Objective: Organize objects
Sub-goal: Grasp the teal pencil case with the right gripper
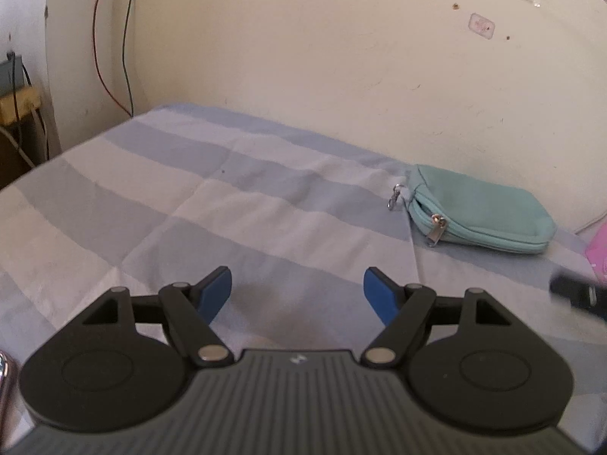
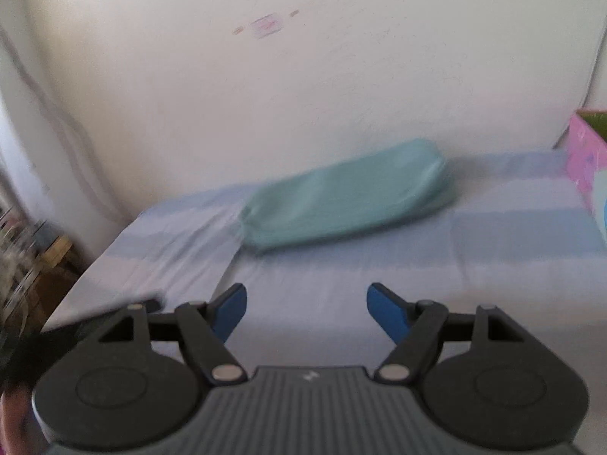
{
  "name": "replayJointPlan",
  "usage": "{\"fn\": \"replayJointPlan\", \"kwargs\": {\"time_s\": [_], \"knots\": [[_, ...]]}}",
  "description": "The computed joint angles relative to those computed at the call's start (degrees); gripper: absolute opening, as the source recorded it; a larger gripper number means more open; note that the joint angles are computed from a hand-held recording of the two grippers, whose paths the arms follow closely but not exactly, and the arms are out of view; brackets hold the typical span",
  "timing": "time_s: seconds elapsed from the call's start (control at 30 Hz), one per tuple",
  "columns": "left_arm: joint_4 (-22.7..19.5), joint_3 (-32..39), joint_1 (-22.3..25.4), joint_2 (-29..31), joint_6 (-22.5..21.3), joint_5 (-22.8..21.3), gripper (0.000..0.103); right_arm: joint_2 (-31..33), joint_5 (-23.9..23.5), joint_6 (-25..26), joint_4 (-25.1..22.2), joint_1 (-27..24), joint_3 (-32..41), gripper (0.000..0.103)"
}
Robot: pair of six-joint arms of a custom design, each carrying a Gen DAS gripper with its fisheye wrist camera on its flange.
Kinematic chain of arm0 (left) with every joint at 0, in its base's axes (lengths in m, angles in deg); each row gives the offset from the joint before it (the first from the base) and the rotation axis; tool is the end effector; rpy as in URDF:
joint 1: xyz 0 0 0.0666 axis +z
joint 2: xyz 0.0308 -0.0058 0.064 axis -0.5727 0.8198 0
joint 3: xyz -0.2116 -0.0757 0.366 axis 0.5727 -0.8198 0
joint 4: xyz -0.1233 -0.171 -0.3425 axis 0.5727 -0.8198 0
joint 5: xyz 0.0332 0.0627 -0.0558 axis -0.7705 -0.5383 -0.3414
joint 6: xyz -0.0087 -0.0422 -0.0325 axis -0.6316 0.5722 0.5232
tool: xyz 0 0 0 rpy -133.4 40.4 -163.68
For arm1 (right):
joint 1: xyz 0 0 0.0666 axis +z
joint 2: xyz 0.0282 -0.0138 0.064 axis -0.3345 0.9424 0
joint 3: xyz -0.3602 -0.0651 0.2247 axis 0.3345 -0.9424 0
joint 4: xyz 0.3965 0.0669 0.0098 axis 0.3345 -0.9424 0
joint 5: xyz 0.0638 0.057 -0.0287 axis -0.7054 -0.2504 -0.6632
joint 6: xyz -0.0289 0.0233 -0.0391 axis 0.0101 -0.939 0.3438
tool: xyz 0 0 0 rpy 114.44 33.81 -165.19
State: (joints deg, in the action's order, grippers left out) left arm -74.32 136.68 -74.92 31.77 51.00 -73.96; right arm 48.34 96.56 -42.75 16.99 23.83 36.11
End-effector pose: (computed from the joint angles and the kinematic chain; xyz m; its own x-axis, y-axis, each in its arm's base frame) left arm 0.3865 -0.3105 0.3830 -0.6238 -0.0042 -0.7816 0.1838 0.9712 -0.1519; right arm 0.3146 0.2692 0.4038 -0.5299 0.3909 -0.7526 0.2191 0.9204 0.3238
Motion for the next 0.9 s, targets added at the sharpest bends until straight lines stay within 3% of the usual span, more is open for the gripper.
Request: {"fn": "replayJointPlan", "kwargs": {"time_s": [0.1, 0.17, 0.37, 0.43, 0.53, 0.57, 0.63, 0.7, 0.77, 0.9], "knots": [[-0.54, 0.2, 0.17, 0.29, 0.37, 1.17, 0.078, 0.08, 3.28, -1.89, -1.28, -4.33, -0.31, 0.079], [-0.61, 0.37, -0.24, 0.61, -0.07, 0.72, 0.082, -0.42, 2.5, -3.48, -0.9, -7.74, -1.32, 0.079], [-0.71, 0.97, -0.98, 1.35, -2.81, 0.04, 0.086, -0.81, -11.3, -8.69, 7.84, -18.35, -5.31, 0.079], [-0.77, 1.13, -1.21, 1.54, -3.35, -0.32, 0.086, 0.67, -11.52, -6.34, 8.81, -19.06, -4.44, 0.081], [-0.72, 1.33, -1.18, 1.74, -3.58, -0.35, 0.087, 3.35, -12.53, 0.04, 7.97, -19.57, -1.97, 0.076], [-0.68, 1.35, -1.17, 1.76, -3.58, -0.38, 0.087, 4.18, -13.48, 2.49, 7.62, -19.39, -1.14, 0.054], [-0.46, 1.23, -0.86, 1.64, -3.18, -0.12, 0.087, 4.93, -10.97, 4.98, 4.85, -17.59, 0.53, 0.047], [-0.16, 0.97, -0.35, 1.37, -1.72, 0.29, 0.087, 3.71, -10.1, 4.44, 3.8, -15.79, 0.07, 0.038], [0.01, 0.72, 0.39, 1.04, 0.13, 0.9, 0.087, 1.07, -10.1, 1.88, 3.27, -13.54, -1.66, 0.034], [0.55, 0.22, 1.23, 0.36, 1.99, 2.34, 0.087, -5.6, -5.53, -1.72, 1.12, -4.93, -5.93, 0.03]]}}
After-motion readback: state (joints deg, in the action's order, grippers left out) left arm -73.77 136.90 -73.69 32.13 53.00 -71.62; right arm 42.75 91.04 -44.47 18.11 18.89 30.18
